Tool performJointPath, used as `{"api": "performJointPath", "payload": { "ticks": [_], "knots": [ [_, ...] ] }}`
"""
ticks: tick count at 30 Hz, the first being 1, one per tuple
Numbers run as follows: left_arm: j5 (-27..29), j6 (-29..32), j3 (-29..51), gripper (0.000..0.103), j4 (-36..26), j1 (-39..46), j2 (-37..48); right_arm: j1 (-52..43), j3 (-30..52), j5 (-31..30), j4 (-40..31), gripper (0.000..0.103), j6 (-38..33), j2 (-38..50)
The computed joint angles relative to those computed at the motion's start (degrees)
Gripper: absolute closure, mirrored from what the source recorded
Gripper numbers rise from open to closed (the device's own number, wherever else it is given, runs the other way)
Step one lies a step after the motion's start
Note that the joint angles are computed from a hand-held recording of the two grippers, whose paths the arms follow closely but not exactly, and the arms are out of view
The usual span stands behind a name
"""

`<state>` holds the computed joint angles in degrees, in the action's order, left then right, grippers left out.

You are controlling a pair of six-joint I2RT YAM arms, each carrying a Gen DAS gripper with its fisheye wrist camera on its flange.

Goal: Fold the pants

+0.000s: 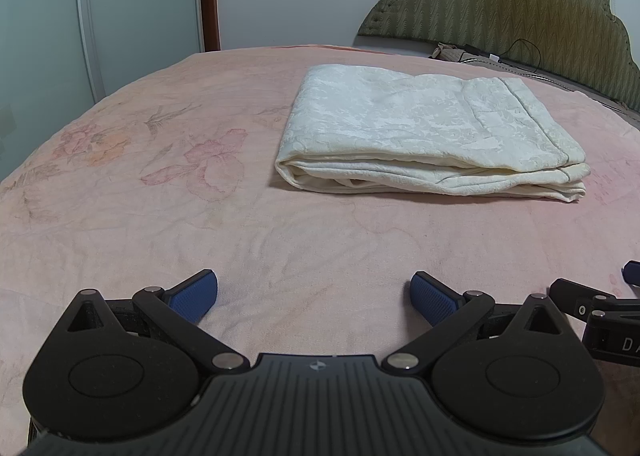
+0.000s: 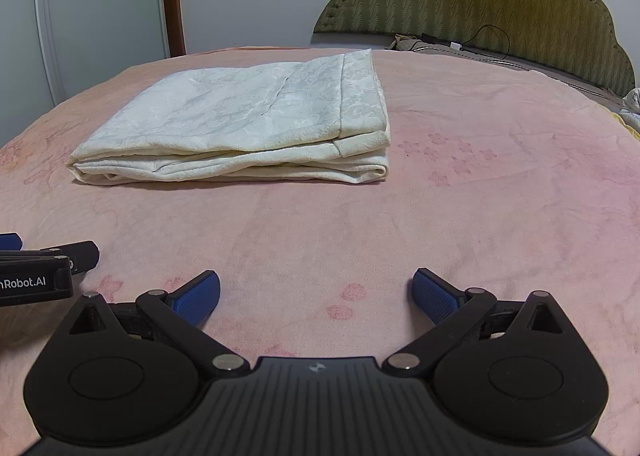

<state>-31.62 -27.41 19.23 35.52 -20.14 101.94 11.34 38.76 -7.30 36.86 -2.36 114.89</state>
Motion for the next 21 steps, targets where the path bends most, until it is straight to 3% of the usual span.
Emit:
{"api": "performJointPath", "payload": {
  "ticks": [21],
  "knots": [
    [0.26,0.43,-0.22,0.000,0.54,0.39,0.03,0.54,0.07,0.75,-0.18,0.000,0.54,-0.13]
  ]
}}
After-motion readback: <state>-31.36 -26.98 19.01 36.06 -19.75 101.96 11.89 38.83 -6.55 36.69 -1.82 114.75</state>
